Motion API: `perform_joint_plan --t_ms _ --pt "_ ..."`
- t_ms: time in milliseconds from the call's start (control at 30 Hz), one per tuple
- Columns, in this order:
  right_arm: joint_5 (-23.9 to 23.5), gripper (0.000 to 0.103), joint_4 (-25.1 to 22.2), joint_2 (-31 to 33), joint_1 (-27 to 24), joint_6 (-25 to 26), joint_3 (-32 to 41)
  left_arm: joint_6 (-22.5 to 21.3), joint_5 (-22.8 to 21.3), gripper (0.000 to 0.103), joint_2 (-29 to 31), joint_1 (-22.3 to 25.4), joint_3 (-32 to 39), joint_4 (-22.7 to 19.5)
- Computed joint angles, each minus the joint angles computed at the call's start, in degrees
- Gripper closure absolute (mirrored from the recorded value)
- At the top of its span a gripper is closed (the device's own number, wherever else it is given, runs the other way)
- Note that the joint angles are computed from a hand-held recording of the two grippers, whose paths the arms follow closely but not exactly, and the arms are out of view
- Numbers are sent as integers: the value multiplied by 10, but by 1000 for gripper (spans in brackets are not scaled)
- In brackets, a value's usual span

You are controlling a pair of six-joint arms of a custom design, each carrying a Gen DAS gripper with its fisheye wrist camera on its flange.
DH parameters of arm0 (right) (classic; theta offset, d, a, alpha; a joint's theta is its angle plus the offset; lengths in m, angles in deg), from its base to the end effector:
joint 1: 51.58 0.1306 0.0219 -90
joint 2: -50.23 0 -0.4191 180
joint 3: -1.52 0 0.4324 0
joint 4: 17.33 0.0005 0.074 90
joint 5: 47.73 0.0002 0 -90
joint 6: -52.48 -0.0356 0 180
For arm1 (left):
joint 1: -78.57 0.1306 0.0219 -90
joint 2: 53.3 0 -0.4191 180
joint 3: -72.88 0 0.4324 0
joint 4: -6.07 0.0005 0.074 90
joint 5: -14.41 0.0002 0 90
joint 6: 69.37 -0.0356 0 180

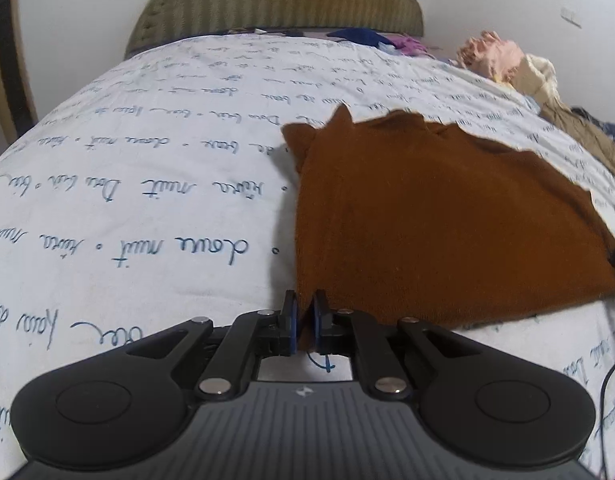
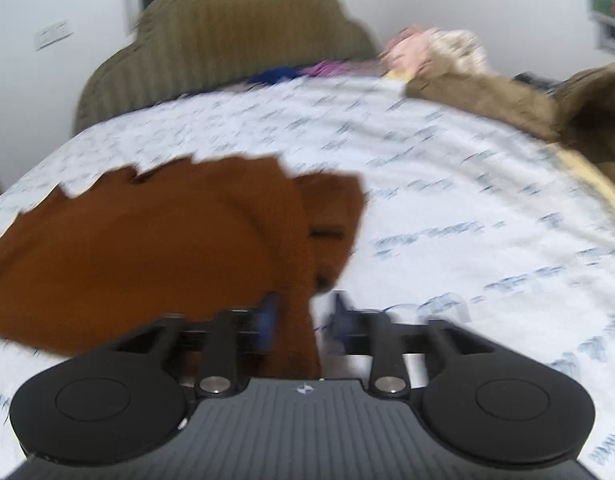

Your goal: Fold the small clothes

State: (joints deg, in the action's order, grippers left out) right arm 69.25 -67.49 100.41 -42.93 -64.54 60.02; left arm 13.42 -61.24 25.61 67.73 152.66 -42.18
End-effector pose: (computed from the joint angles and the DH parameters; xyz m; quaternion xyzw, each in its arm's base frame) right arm 0.2595 0.0226 0.4444 0.2357 0.8612 -0.0812 0.4429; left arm 0.4372 -0.0932 0.4685 0.1898 0.9058 -0.1277 0.3567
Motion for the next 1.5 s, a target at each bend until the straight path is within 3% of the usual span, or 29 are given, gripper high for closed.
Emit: perform_joint_plan --t_ms 33,100,200,300,400,433,467,533,700,933,1200,1500 --pt "35 46 8 -4 16 1 -1 7 -8 93 -1 -2 3 0" --pt "76 44 27 -5 46 15 3 14 -42 91 -6 -14 3 9" --pt "65 31 59 6 75 41 9 7 -102 90 -15 -44 -3 36" --pt "48 23 81 38 92 53 19 12 -123 82 -10 -65 4 40" --pt "22 11 93 70 97 56 27 17 -142 52 -10 -82 5 53" --pt "20 10 92 80 99 55 28 15 -154 37 -14 -89 0 67" --pt "19 9 87 90 99 54 30 13 -167 29 -18 -96 -6 82" --pt "23 8 79 103 100 47 29 6 -187 28 -21 -107 -12 102" --pt "-6 0 94 92 85 29 5 9 -192 28 -6 -119 0 98" --pt "11 0 90 94 98 29 1 29 -220 28 14 -135 5 106" --pt "-7 0 94 89 89 23 -2 37 -251 28 27 -150 -9 119" --pt "-11 0 95 89 85 23 -4 28 -286 16 18 -162 -54 182"
